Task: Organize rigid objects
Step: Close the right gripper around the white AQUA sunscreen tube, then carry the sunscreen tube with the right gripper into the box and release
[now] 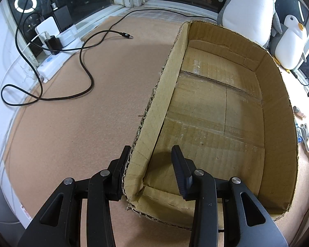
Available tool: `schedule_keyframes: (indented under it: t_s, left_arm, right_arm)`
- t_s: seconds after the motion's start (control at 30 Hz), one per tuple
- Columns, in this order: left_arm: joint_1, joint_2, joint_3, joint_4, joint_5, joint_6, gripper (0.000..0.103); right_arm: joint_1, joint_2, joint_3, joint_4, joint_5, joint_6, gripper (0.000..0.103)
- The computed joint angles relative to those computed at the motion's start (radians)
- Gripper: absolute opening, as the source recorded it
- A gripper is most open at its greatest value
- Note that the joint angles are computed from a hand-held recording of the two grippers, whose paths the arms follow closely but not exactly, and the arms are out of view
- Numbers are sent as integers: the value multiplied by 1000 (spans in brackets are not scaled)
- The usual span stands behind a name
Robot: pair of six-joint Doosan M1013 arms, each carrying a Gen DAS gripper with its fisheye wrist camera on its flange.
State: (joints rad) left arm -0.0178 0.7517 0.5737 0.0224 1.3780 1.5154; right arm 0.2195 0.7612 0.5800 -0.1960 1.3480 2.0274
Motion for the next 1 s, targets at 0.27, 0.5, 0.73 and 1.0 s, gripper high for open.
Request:
schedule_keyframes:
  t_s: [0.27,0.5,0.73,1.0]
  left_arm:
    - [-1,-3,6,2,-7,-8,38]
    - [0,-5,11,-5,-15,-10,38]
    - [3,-7,17,-19,-26,-5,38]
    - [6,-6,16,-34,-29,-4,38]
  right_arm:
    - [5,13,-20,-19,-1,-37,45]
    - [6,-26,46,-3,-51,23,44]
    - [23,-71,96,-1,-105,77,44]
    - [71,-58,12,35,-135,23,44]
